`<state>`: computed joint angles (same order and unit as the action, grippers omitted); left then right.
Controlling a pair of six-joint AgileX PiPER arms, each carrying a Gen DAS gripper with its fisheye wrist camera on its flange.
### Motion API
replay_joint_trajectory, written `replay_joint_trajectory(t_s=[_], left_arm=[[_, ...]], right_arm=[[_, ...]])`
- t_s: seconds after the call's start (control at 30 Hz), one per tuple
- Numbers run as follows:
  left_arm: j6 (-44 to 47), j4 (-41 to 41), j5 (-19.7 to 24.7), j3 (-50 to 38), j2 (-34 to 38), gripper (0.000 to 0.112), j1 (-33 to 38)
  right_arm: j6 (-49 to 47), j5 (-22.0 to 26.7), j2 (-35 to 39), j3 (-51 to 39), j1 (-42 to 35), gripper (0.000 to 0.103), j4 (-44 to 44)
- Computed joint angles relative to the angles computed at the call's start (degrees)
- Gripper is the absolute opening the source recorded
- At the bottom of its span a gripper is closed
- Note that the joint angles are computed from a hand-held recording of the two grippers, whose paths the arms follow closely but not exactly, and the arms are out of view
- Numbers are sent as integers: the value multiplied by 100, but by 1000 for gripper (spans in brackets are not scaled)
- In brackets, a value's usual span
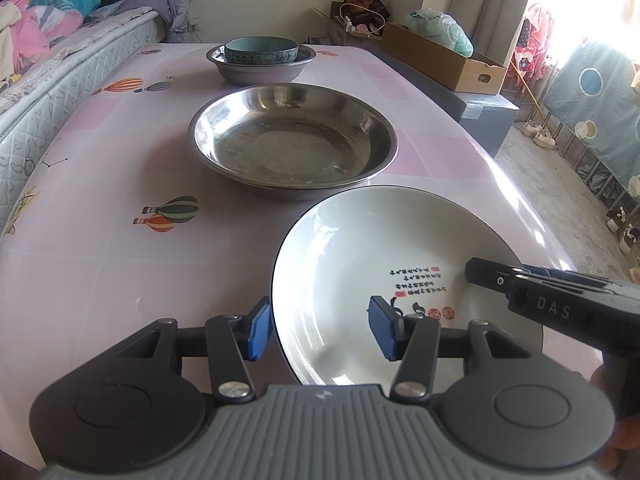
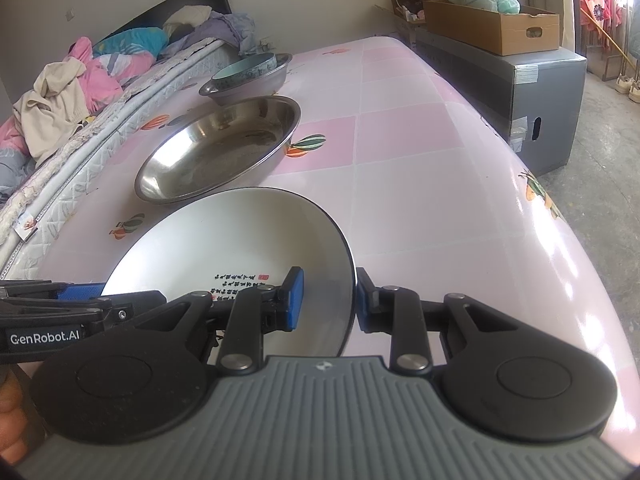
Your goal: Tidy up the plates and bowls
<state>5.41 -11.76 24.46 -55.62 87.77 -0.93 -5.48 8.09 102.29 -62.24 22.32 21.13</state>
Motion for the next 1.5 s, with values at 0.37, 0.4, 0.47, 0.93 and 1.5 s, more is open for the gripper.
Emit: replay_joint_trajectory(t_s=[0.37, 0.4, 0.47, 0.93, 1.5], left_arm=[[1139, -1101, 242, -52, 130, 51, 299], [1257, -1238, 292, -69, 165, 51, 339], [1395, -1396, 306, -70, 197, 51, 383], [2734, -2752, 156, 52, 311, 51, 680], [1193, -1446, -292, 94, 237, 51, 333]], right_arm=[[-2439, 264, 28, -20, -295, 26, 2608], [-2798, 369, 35, -20, -361, 26, 3008], [-3453, 560, 35, 12, -494, 25, 3717], [-5732, 1247, 135, 225, -923, 25, 6146], [-6667, -238, -102, 492, -54, 26, 6555]])
